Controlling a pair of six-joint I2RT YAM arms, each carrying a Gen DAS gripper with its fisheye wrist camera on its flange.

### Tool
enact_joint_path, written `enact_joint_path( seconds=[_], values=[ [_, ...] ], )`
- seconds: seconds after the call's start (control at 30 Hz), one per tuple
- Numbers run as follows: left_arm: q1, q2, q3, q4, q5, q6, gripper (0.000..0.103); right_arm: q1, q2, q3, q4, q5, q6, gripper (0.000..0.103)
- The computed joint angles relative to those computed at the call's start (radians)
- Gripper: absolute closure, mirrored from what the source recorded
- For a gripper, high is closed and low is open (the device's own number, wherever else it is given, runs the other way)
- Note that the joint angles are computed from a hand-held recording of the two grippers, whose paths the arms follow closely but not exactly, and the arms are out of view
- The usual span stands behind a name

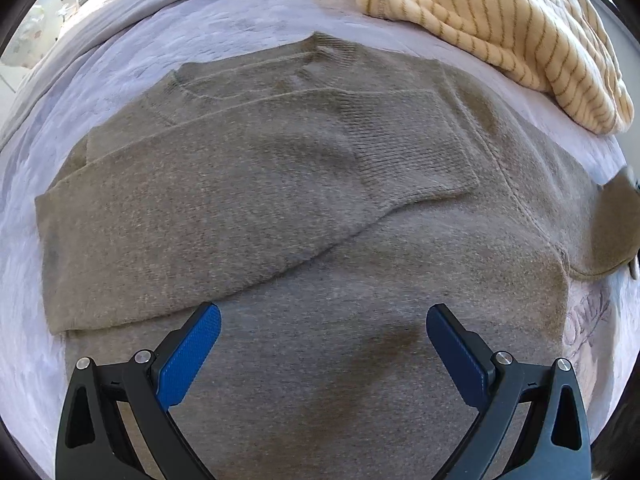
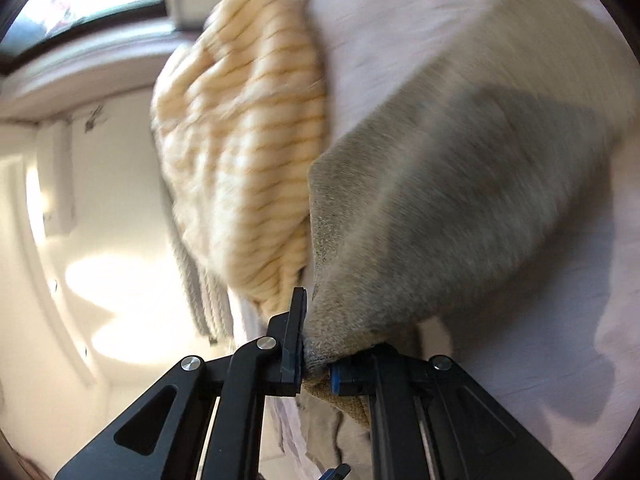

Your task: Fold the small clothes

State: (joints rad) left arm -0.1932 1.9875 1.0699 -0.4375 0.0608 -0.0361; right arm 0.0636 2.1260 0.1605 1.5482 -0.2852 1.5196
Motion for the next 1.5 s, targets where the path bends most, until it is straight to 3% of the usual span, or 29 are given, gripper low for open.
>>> enact_joint_path(
  seconds=[0.13, 0.37, 0.57, 0.7, 0.87, 0.93, 1.0, 1.07, 1.13, 1.23, 1.3, 1.33, 1.37, 1.43, 1.5],
  values=[
    [0.063, 0.000, -0.011, 0.011, 0.019, 0.037, 0.000, 0.099, -0.172, 0.139, -0.270, -0.003, -0.077, 0.093],
    [0.187, 0.006, -0.019, 0.012, 0.061, 0.090, 0.000, 0.270, -0.218, 0.505, -0.695, -0.021, -0.275, 0.092],
    [0.301, 0.022, -0.004, 0.008, 0.082, 0.131, 0.000, 0.418, -0.053, 0.918, -1.037, -0.049, -0.443, 0.092],
    [0.385, 0.037, 0.019, 0.007, 0.094, 0.166, 0.000, 0.532, 0.131, 1.234, -1.344, -0.039, -0.569, 0.092],
    [0.481, 0.069, 0.060, 0.011, 0.085, 0.214, 0.000, 0.606, 0.335, 1.487, -1.586, -0.026, -0.589, 0.084],
    [0.513, 0.095, 0.090, 0.001, 0.092, 0.224, 0.000, 0.604, 0.386, 1.524, -1.621, -0.041, -0.547, 0.079],
    [0.547, 0.115, 0.117, -0.007, 0.103, 0.241, 0.000, 0.599, 0.365, 1.426, -1.483, -0.067, -0.444, 0.065],
    [0.591, 0.127, 0.120, 0.004, 0.124, 0.275, 0.000, 0.592, 0.333, 1.346, -1.393, -0.073, -0.382, 0.044],
    [0.615, 0.147, 0.149, -0.004, 0.149, 0.293, 0.000, 0.598, 0.258, 1.212, -1.310, -0.013, -0.329, 0.043],
    [0.631, 0.170, 0.177, 0.007, 0.193, 0.288, 0.000, 0.585, 0.188, 1.124, -1.289, 0.088, -0.269, 0.043],
    [0.665, 0.162, 0.190, -0.014, 0.248, 0.300, 0.000, 0.560, 0.169, 1.102, -1.291, 0.124, -0.237, 0.052],
    [0.678, 0.165, 0.197, -0.019, 0.270, 0.304, 0.000, 0.547, 0.174, 1.116, -1.300, 0.132, -0.237, 0.082],
    [0.698, 0.172, 0.214, -0.035, 0.313, 0.311, 0.000, 0.544, 0.180, 1.134, -1.319, 0.132, -0.254, 0.090],
    [0.720, 0.140, 0.183, -0.059, 0.391, 0.308, 0.000, 0.561, 0.207, 1.240, -1.421, 0.153, -0.349, 0.091],
    [0.743, 0.175, 0.246, -0.127, 0.490, 0.303, 0.000, 0.608, 0.248, 1.423, -1.583, 0.186, -0.534, 0.091]
  ],
)
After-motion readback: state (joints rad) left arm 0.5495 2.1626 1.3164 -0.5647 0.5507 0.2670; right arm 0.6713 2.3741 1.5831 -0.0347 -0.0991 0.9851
